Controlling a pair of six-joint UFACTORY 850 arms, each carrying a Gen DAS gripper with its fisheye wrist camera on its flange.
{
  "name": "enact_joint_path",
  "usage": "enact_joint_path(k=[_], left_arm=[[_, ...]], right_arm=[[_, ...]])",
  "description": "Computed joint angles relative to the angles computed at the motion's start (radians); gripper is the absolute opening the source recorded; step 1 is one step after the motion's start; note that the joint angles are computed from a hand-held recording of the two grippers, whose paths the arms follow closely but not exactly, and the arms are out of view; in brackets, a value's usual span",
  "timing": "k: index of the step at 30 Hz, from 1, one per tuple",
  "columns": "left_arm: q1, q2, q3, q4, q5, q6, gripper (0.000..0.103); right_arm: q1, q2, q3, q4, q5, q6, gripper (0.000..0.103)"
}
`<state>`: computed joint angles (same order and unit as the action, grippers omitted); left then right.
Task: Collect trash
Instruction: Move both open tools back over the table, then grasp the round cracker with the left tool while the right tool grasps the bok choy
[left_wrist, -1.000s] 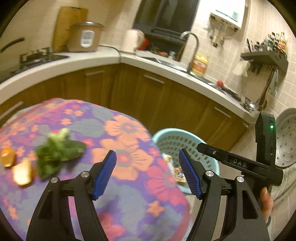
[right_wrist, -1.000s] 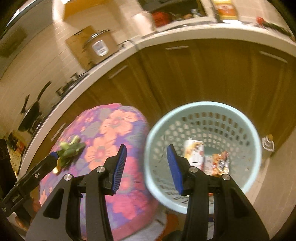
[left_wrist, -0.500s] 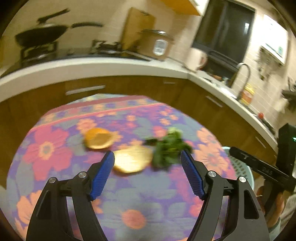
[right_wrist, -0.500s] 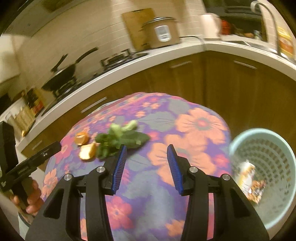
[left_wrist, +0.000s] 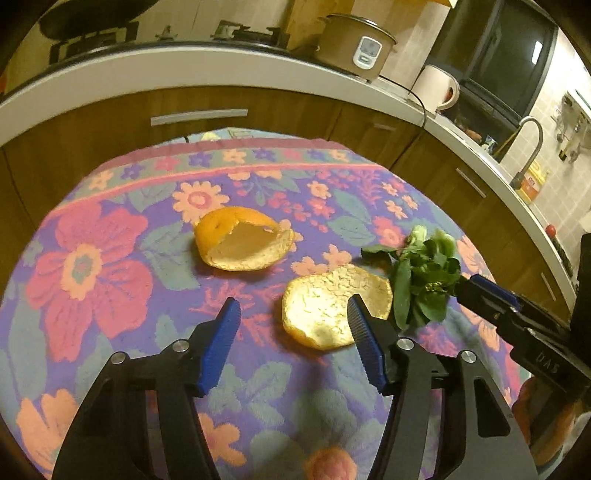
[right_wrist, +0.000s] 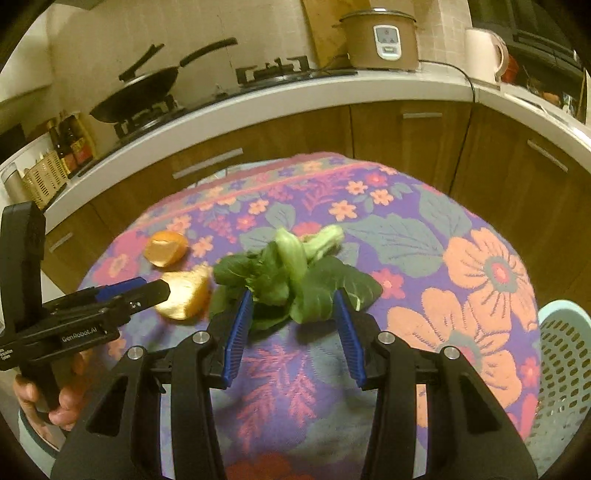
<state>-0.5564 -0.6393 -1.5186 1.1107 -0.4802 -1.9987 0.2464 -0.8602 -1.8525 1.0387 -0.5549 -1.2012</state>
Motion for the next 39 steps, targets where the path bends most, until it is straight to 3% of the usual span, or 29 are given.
enact_joint_path(k=[5,6,8,9,11,17,23,24,26,27,28,30,39], left_arm=[[0.001,-0.022,-0.029,-0.055,-0.010,0.062,0.038],[-0.002,-0.032,-0.044,-0.077,-0.031,0.095,0.035],[-0.006,-0.043,-0.062,-0.092,-0.043,0.134,0.017],[-0.010,-0.054,-0.080,-0.118,-0.062,0.174,0.013],[-0.019,-0.062,-0.094,-0.106,-0.088,0.188,0.009],[-0.033,-0.061,-0.091,-0.044,-0.106,0.156,0.006],[-0.026,-0.020,-0.023,0.062,-0.051,-0.006,0.005],[-0.024,-0.015,-0.013,0.084,-0.041,-0.038,0.005],[-0.021,-0.002,0.010,0.132,-0.022,-0.104,0.005],[-0.020,0.000,0.014,0.140,-0.019,-0.117,0.005],[-0.019,0.000,0.015,0.141,-0.017,-0.121,0.005],[-0.022,0.000,0.014,0.141,-0.025,-0.123,0.005],[-0.010,0.038,0.080,0.320,0.046,-0.320,0.005]], right_arm=[[0.013,-0.036,-0.049,-0.080,0.013,0.081,0.040],[0.013,-0.036,-0.047,-0.086,0.013,0.085,0.031],[0.011,-0.032,-0.041,-0.075,0.018,0.080,0.025],[0.008,-0.028,-0.034,-0.061,0.020,0.069,0.016],[-0.001,-0.016,-0.018,-0.031,0.021,0.042,0.009],[-0.035,0.046,0.055,0.109,0.043,-0.067,0.002],[-0.061,0.061,0.051,0.123,0.003,-0.059,0.002],[-0.060,0.053,0.037,0.103,-0.015,-0.033,0.007],[-0.053,0.032,0.004,0.063,-0.054,0.027,0.042],[-0.045,0.035,0.010,0.082,-0.049,0.014,0.076],[-0.038,0.042,0.026,0.120,-0.041,-0.029,0.080],[-0.017,0.042,0.025,0.103,-0.021,-0.042,0.077],[0.050,-0.076,-0.133,-0.197,0.007,0.325,0.074]])
